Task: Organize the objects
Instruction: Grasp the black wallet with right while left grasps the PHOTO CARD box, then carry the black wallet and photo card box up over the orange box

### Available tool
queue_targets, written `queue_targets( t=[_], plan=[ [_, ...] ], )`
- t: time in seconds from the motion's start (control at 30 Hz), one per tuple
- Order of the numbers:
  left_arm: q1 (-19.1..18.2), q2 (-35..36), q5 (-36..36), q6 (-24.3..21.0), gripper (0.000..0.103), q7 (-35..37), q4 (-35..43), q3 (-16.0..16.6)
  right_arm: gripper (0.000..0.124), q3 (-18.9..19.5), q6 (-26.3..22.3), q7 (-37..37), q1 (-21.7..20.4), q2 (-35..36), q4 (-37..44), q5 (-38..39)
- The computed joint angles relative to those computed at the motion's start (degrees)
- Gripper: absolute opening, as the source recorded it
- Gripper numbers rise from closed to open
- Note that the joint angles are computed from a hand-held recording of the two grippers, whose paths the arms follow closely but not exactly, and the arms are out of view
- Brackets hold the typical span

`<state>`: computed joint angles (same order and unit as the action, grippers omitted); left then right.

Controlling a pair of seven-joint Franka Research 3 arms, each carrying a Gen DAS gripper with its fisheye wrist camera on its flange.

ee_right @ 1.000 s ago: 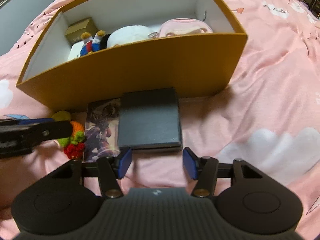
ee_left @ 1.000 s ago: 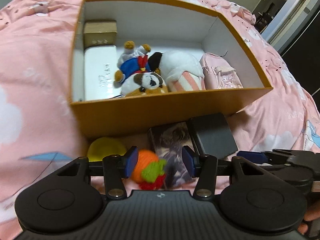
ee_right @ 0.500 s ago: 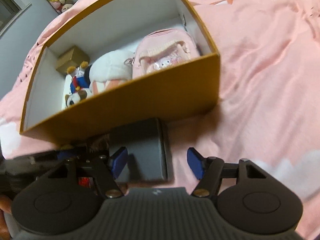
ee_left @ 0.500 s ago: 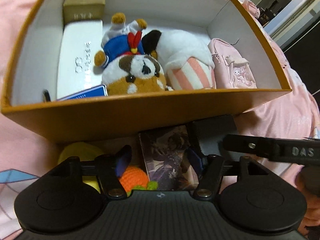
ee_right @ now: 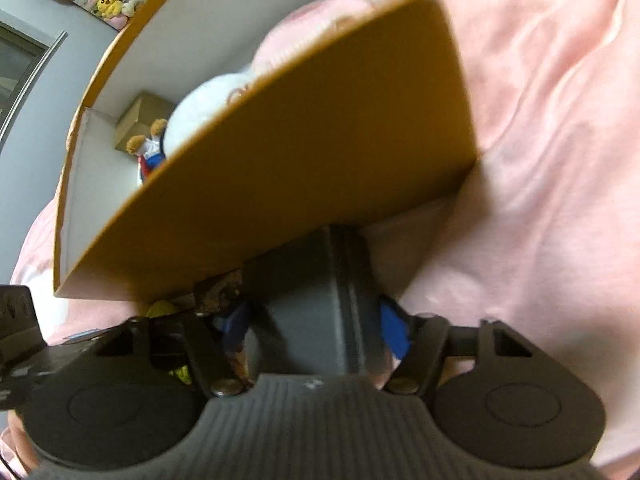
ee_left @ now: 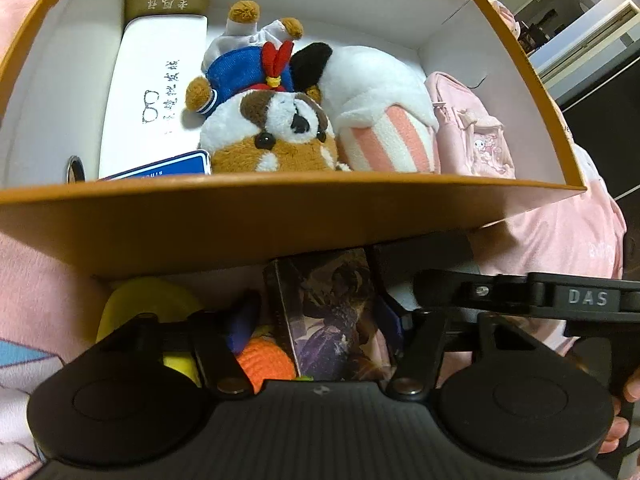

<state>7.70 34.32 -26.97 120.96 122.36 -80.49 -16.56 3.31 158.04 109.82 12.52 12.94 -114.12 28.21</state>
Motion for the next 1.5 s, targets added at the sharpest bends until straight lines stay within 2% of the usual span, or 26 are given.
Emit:
queue_targets(
  t=[0.07, 0.1, 0.17, 0.2, 0.27, 0.33, 0.4, 0.43, 0.57, 0.67, 0.77, 1.1, 1.5],
  plan=[
    [0.26, -1.44, -0.47, 1.49, 0.060, 0.85, -1.97, -0.15, 0.051, -0.09, 0.74, 0.18, 0.05, -1.88, -1.67, 0.12],
    [0.36, -2.02, -0.77, 1.98, 0.052, 1.15, -2.62, -0.20, 0.048, 0.05, 1.13, -0.38, -0.06, -2.81, -2.49, 0.59],
    [0.91, -2.51, -1.73, 0.92, 0.045, 0.71, -2.32, -0.16, 0.045, -0.39, 1.34, 0.37, 0.44, -4.71, -3.98, -1.06],
    [1.10, -2.66, -2.22, 0.38, 0.041, 0.63, -2.20, -0.18, 0.045, -0.85, 1.44, 1.76, 0.98, -5.41, -4.52, -3.39],
    [1.64, -3.09, -3.82, -0.69, 0.039, 1.12, -2.19, -0.54, 0.044, -2.19, 0.93, 6.38, 2.45, -6.82, -5.27, -12.13],
    [2.17, -3.54, -5.25, -2.63, 0.037, 1.86, -2.12, -0.76, 0.044, -2.90, -1.61, 10.29, 3.20, -7.46, -4.81, -20.07],
    [2.58, -3.00, -6.46, -6.66, 0.028, 1.91, -0.74, -0.84, 0.044, -2.53, -2.70, 10.95, 2.97, -8.02, -5.03, -22.17],
    [2.61, -2.74, -6.75, -8.54, 0.028, 1.80, -0.24, -0.76, 0.044, -2.38, -3.11, 11.60, 2.96, -8.35, -5.21, -23.23],
    [0.88, -5.58, -6.47, -3.79, 0.028, 4.35, -4.58, 0.11, 0.044, -1.62, -3.42, 15.23, 3.06, -9.86, -6.47, -27.48],
    [0.12, -5.73, -6.30, -2.74, 0.029, 4.03, -5.02, 0.58, 0.044, -1.50, -2.46, 14.68, 2.47, -8.47, -6.14, -26.14],
    [-1.40, -6.68, -3.70, 0.59, 0.031, 2.63, -6.98, 1.55, 0.044, -1.62, -1.54, 15.28, 2.55, -7.58, -5.83, -26.39],
    [-0.21, -6.73, -4.06, -0.35, 0.028, 2.45, -6.43, 1.15, 0.044, -1.96, -0.78, 15.36, 2.99, -7.99, -6.60, -27.83],
    [2.66, -13.95, -14.60, -1.99, 0.025, 9.49, -11.21, 1.57, 0.038, -0.93, -2.78, 18.44, 3.16, -12.30, -6.67, -36.71]
  ],
)
